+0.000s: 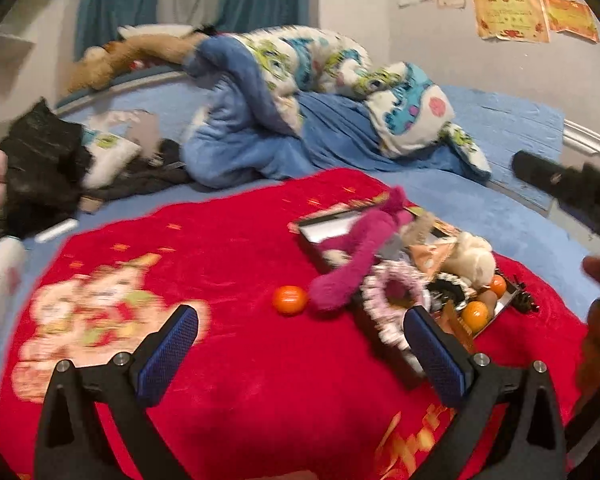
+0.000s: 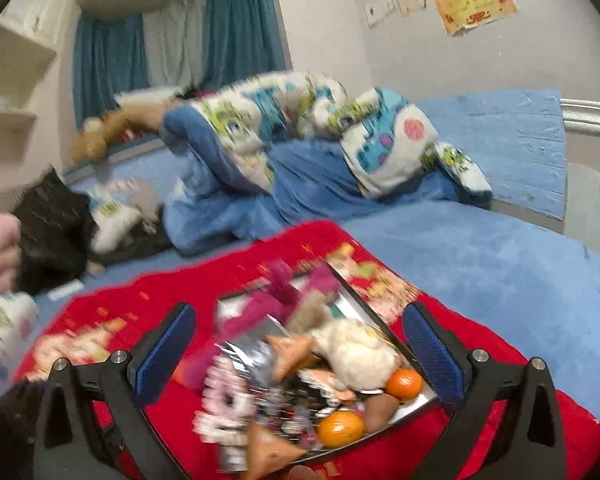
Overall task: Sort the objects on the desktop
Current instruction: 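Withdraw both tools from the box back over the quilt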
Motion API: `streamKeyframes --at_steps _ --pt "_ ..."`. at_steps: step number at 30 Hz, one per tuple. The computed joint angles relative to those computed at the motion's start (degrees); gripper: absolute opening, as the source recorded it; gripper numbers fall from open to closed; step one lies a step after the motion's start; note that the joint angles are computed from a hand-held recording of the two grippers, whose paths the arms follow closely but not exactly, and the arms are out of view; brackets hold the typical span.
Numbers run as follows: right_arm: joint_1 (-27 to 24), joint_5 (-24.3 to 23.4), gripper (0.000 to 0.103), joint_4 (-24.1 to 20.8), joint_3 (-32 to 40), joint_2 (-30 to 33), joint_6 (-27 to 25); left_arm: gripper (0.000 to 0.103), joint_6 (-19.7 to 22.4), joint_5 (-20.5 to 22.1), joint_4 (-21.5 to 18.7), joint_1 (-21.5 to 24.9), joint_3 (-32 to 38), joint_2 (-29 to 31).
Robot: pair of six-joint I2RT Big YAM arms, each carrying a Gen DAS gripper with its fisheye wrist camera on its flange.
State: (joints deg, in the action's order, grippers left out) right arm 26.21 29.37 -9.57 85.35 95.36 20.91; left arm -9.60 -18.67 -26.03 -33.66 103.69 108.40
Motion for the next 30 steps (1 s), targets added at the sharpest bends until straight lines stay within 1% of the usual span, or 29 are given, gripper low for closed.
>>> streamKeyframes --at_steps 1,2,3,4,5,8,9,11,13,15,18,20,21,24,26,28,29,30 --pt "0.65 0.31 0.103 -0.15 -0.12 -0.9 0.13 0.103 0.46 -1.3 0.99 0.06 -2.72 -2.38" --pt "1.47 1.45 0.103 -1.29 0.28 -1.58 0.6 0.103 0.87 -2.4 1.84 0.15 -5.33 -4.84" --pt "2.33 3.05 0.103 -2.63 0.87 -2.08 1.3 0.103 1.37 -3.18 2.73 0.33 -8.51 -7.93" --pt "3.33 4.75 0.103 -3.34 1.12 -2.78 1.89 0.103 1.63 -3.37 2.97 0.65 -10.23 -9.81" --pt "4.24 5.73 0.103 -3.24 1.05 -3.6 2.18 0.103 1.67 -3.88 3.28 0.82 -12.48 -12.11" --pt "6.46 5.33 0.103 -1.96 0.47 -5.96 2.99 0.103 1.45 -5.14 4.15 1.41 -18.65 -18.81" --pt "7.36 5.52 0.103 -1.36 0.32 -6.55 2.55 0.103 1.17 -5.42 4.64 1.58 -20.8 -21.04" --pt "9.42 6.57 0.103 -1.27 0.66 -7.19 0.19 0.103 0.13 -5.2 5.51 1.91 -24.74 -24.91" --pt "11.99 8.72 0.103 -2.06 1.54 -7.16 -3.96 0.103 -0.4 -5.16 6.41 2.14 -28.6 -28.08" --pt "14.48 11.96 0.103 -0.02 0.91 -6.99 -7.36 0.103 -1.83 -5.57 8.02 2.26 -32.04 -30.05" --pt "16.85 14.11 0.103 2.37 -1.0 -6.37 -8.97 0.103 -4.08 -5.5 11.67 2.91 -36.69 -31.08" --pt "17.7 14.26 0.103 4.39 -3.15 -5.68 -8.63 0.103 -5.88 -5.18 13.79 3.59 -38.38 -30.13" --pt "17.8 13.87 0.103 4.77 -4.06 -5.37 -7.72 0.103 -6.94 -4.18 15.15 4.37 -39.52 -29.76" --pt "17.46 13.56 0.103 4.17 -6.29 -4.06 -1.25 0.103 -7.89 -1.94 18.3 5.52 -40.83 -27.77" --pt "16.58 11.46 0.103 7.89 -9.34 -3.29 3.21 0.103 -8.22 -1.89 20.75 6.29 -41.7 -26.21" --pt "15.59 10.35 0.103 9.08 -10.27 -1.92 8.27 0.103 -8.55 -2.07 20.76 6.87 -41.18 -24.24" --pt "15.15 9.86 0.103 8.05 -9.78 -0.96 10.27 0.103 -8.15 -1.56 21.1 7.14 -41.2 -23.63" --pt "14.97 9.81 0.103 6.05 -8.69 -0.06 11.01 0.103 -7.32 -1.89 21.76 7.17 -41.37 -23.0"
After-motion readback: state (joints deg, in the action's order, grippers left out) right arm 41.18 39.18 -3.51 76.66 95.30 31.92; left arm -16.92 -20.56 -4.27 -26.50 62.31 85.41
